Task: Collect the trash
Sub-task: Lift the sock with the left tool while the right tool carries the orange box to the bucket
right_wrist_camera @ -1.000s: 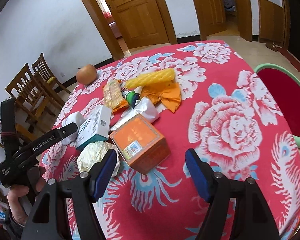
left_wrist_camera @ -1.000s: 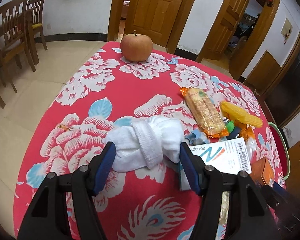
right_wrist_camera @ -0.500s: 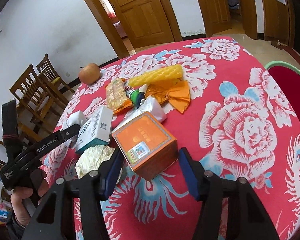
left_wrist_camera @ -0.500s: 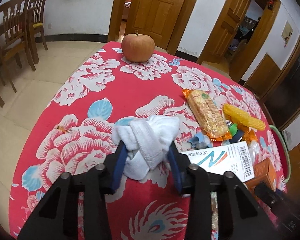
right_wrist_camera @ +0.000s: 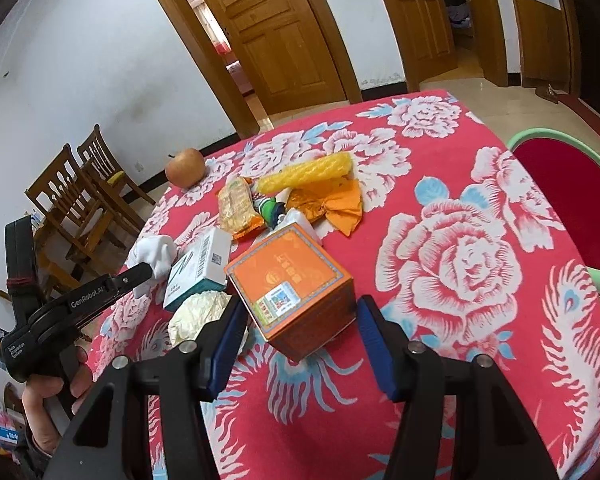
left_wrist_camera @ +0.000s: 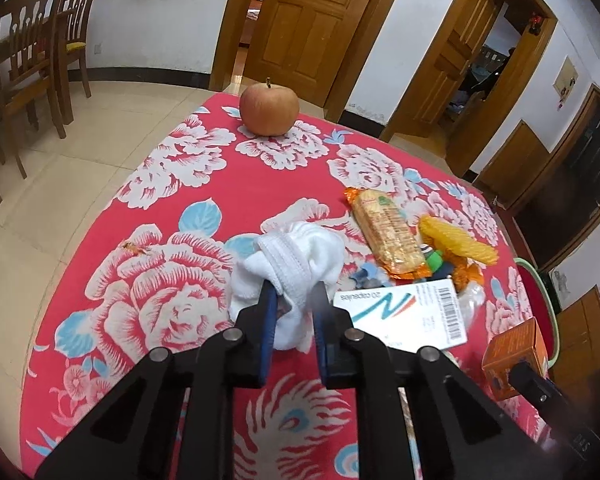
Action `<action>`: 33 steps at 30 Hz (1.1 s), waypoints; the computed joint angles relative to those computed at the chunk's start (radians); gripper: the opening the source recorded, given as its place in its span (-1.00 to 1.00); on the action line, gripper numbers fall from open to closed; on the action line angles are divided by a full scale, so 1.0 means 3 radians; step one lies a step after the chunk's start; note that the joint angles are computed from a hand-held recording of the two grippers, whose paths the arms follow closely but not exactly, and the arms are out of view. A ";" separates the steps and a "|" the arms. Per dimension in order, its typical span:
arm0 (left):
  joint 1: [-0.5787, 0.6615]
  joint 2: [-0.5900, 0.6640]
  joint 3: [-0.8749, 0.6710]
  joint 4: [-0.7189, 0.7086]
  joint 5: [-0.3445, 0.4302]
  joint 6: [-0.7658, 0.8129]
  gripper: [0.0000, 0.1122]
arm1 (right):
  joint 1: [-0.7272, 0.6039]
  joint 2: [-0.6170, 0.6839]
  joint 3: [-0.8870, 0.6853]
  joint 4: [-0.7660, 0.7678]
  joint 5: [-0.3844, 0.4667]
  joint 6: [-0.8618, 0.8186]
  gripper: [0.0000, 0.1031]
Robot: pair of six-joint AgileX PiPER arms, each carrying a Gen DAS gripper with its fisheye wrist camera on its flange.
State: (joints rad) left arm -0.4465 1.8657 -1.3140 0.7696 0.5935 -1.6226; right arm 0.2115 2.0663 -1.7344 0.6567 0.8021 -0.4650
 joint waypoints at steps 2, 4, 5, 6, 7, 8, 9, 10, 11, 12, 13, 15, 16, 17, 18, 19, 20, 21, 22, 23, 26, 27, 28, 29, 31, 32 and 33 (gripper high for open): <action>-0.0041 -0.0050 0.0022 0.0041 0.0009 -0.0051 -0.71 | -0.0028 -0.0060 0.0072 0.0050 -0.0019 -0.0051 0.15; -0.0097 -0.0097 0.0023 0.0093 0.0045 -0.0076 -0.71 | -0.0053 -0.0110 0.0123 0.0079 -0.0040 -0.0086 0.15; -0.0129 -0.0121 0.0014 0.0122 0.0073 -0.0082 -0.71 | -0.0065 -0.0131 0.0143 0.0091 -0.0047 -0.0099 0.15; -0.0165 -0.0146 0.0000 0.0153 0.0101 -0.0087 -0.71 | -0.0087 -0.0165 0.0180 0.0116 -0.0059 -0.0126 0.15; -0.0189 -0.0168 -0.0010 0.0173 0.0121 -0.0085 -0.71 | -0.0099 -0.0185 0.0197 0.0126 -0.0065 -0.0133 0.15; -0.0222 -0.0186 -0.0030 0.0196 0.0150 -0.0084 -0.71 | -0.0119 -0.0205 0.0214 0.0143 -0.0070 -0.0144 0.15; -0.0251 -0.0197 -0.0056 0.0207 0.0179 -0.0073 -0.71 | -0.0136 -0.0220 0.0227 0.0155 -0.0074 -0.0151 0.15; -0.0289 -0.0207 -0.0096 0.0217 0.0214 -0.0050 -0.71 | -0.0151 -0.0245 0.0259 0.0170 -0.0086 -0.0165 0.15; -0.0312 -0.0207 -0.0126 0.0221 0.0235 -0.0034 -0.71 | -0.0170 -0.0258 0.0266 0.0176 -0.0085 -0.0167 0.15; -0.0339 -0.0204 -0.0166 0.0222 0.0260 -0.0013 -0.71 | -0.0186 -0.0267 0.0271 0.0182 -0.0086 -0.0169 0.15; -0.0370 -0.0198 -0.0217 0.0218 0.0282 0.0018 -0.71 | -0.0211 -0.0279 0.0276 0.0195 -0.0082 -0.0180 0.15; -0.0404 -0.0181 -0.0299 0.0186 0.0301 0.0072 -0.71 | -0.0264 -0.0309 0.0290 0.0202 -0.0073 -0.0191 0.15; -0.0422 -0.0159 -0.0364 0.0157 0.0310 0.0119 -0.71 | -0.0291 -0.0310 0.0277 0.0195 -0.0059 -0.0192 0.15; -0.0436 -0.0139 -0.0418 0.0134 0.0325 0.0156 -0.71 | -0.0323 -0.0309 0.0252 0.0183 -0.0041 -0.0189 0.15; -0.0453 -0.0111 -0.0483 0.0107 0.0346 0.0201 -0.71 | -0.0354 -0.0308 0.0232 0.0175 -0.0033 -0.0187 0.15; -0.0471 -0.0073 -0.0564 0.0073 0.0372 0.0260 -0.71 | -0.0383 -0.0309 0.0214 0.0163 -0.0028 -0.0180 0.15; -0.0489 -0.0030 -0.0654 0.0030 0.0400 0.0328 -0.71 | -0.0418 -0.0308 0.0191 0.0157 -0.0017 -0.0182 0.15; -0.0504 0.0010 -0.0735 -0.0013 0.0422 0.0391 -0.71 | -0.0457 -0.0305 0.0167 0.0159 -0.0010 -0.0187 0.15; -0.0516 0.0076 -0.0859 -0.0088 0.0440 0.0497 -0.71 | -0.0504 -0.0297 0.0132 0.0159 0.0000 -0.0184 0.15; -0.0524 0.0121 -0.0942 -0.0136 0.0450 0.0565 -0.71 | -0.0551 -0.0283 0.0092 0.0157 0.0016 -0.0175 0.15; -0.0561 0.0335 -0.1311 -0.0295 0.0522 0.0805 -0.71 | -0.0681 -0.0256 0.0020 0.0165 0.0040 -0.0174 0.15; -0.0573 0.0428 -0.1472 -0.0361 0.0550 0.0906 -0.71 | -0.0708 -0.0236 -0.0017 0.0157 0.0053 -0.0158 0.15; -0.0584 0.0502 -0.1596 -0.0410 0.0569 0.0985 -0.71 | -0.0761 -0.0210 -0.0059 0.0158 0.0068 -0.0151 0.15; -0.0593 0.0606 -0.1773 -0.0485 0.0603 0.1106 -0.71 | -0.0805 -0.0188 -0.0095 0.0156 0.0076 -0.0142 0.15; -0.0615 0.0863 -0.2215 -0.0674 0.0718 0.1401 -0.71 | -0.0885 -0.0143 -0.0169 0.0145 0.0097 -0.0123 0.16; -0.0624 0.0962 -0.2383 -0.0741 0.0762 0.1504 -0.71 | -0.0919 -0.0125 -0.0196 0.0142 0.0103 -0.0116 0.16; -0.0632 0.1119 -0.2656 -0.0843 0.0851 0.1659 -0.71 | -0.0963 -0.0101 -0.0229 0.0146 0.0108 -0.0117 0.16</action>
State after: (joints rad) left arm -0.6360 2.2014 -2.1108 0.5169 0.8488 -1.1251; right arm -0.0773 2.0359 -1.8030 0.7006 0.8344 -0.5002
